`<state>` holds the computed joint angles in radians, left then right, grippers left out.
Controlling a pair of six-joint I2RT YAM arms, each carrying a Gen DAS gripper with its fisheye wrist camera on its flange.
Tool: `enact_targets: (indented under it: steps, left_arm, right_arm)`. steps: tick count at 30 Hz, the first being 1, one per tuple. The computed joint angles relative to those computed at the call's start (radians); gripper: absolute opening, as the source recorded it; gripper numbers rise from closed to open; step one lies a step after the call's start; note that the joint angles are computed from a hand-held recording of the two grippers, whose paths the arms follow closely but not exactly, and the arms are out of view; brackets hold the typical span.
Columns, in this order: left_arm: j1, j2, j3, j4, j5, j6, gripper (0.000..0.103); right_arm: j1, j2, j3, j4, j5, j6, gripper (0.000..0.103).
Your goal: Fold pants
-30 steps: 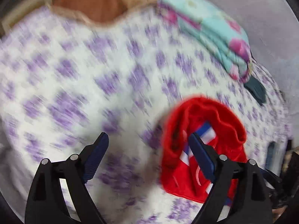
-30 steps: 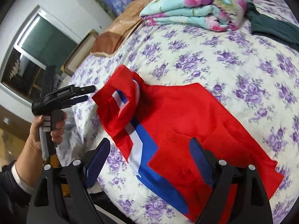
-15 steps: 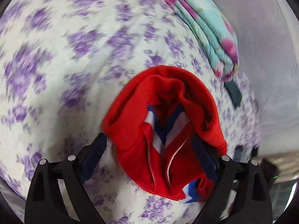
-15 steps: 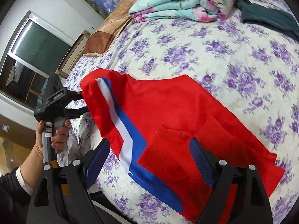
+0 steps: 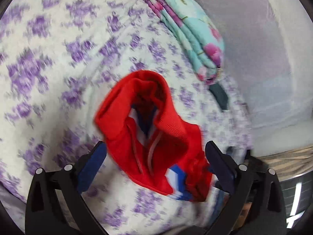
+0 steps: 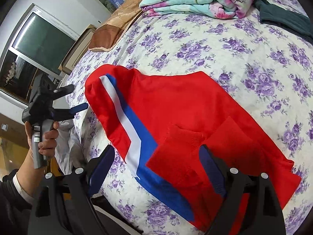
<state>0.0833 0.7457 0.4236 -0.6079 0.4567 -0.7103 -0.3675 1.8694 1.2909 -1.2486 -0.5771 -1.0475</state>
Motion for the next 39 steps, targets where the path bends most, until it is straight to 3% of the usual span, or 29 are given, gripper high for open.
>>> enact_targets:
  steps: [2,5,7,12,17,21,24,26,28,29,31,33,35,37,39]
  left_arm:
    - [-0.049,0.09,0.012,0.017,-0.073,-0.034,0.098]
    - [-0.043,0.166,-0.017,0.118,-0.013,-0.099,0.098]
    - [-0.042,0.177,-0.019,0.139,-0.029,-0.105,0.098]
    - [0.043,0.142,0.022,-0.037,-0.143,-0.048,0.098]
    - [0.078,0.036,0.023,-0.114,-0.055,0.011,0.098]
    - [-0.028,0.1,-0.008,0.006,-0.058,-0.089,0.098]
    - [-0.109,0.261,-0.016,0.169,-0.094,-0.133,0.096]
    - [-0.128,0.384,0.004,0.215,-0.127,-0.126,0.076]
    - [-0.106,0.459,0.012,0.238,-0.146,-0.098,0.05]
    - [-0.095,0.459,0.016,0.225,-0.143,-0.082,0.046]
    - [-0.089,0.444,0.028,0.196,-0.126,-0.029,0.024]
    - [-0.176,0.365,0.072,0.097,-0.208,-0.031,0.018]
    - [-0.375,0.297,0.193,-0.061,-0.385,-0.043,0.016]
    - [-0.581,0.281,0.325,-0.148,-0.5,-0.051,0.016]
    - [-0.71,0.309,0.404,-0.147,-0.531,-0.051,0.016]
  right_arm:
    - [0.004,0.0,-0.004,0.004,0.004,0.006,0.088]
    - [0.006,-0.011,-0.014,0.01,0.012,0.001,0.088]
    - [-0.001,-0.012,-0.014,0.009,0.015,-0.007,0.088]
    - [-0.028,0.016,0.011,0.002,0.02,-0.001,0.088]
    - [-0.031,0.03,0.023,-0.016,0.009,-0.001,0.089]
    - [-0.011,0.016,0.013,-0.014,0.006,0.003,0.089]
    - [-0.004,0.004,0.007,-0.016,0.002,-0.005,0.089]
    - [-0.01,0.003,0.011,-0.028,-0.003,-0.016,0.089]
    - [-0.019,0.004,0.015,-0.032,-0.006,-0.026,0.089]
    - [-0.023,0.004,0.016,-0.032,-0.005,-0.03,0.089]
    - [-0.036,0.012,0.018,-0.029,-0.003,-0.034,0.089]
    - [-0.047,0.026,0.027,-0.031,-0.001,-0.03,0.089]
    - [-0.065,0.044,0.048,-0.049,-0.004,-0.034,0.089]
    - [-0.096,0.073,0.093,-0.093,-0.018,-0.055,0.089]
    - [-0.132,0.107,0.153,-0.136,-0.03,-0.058,0.089]
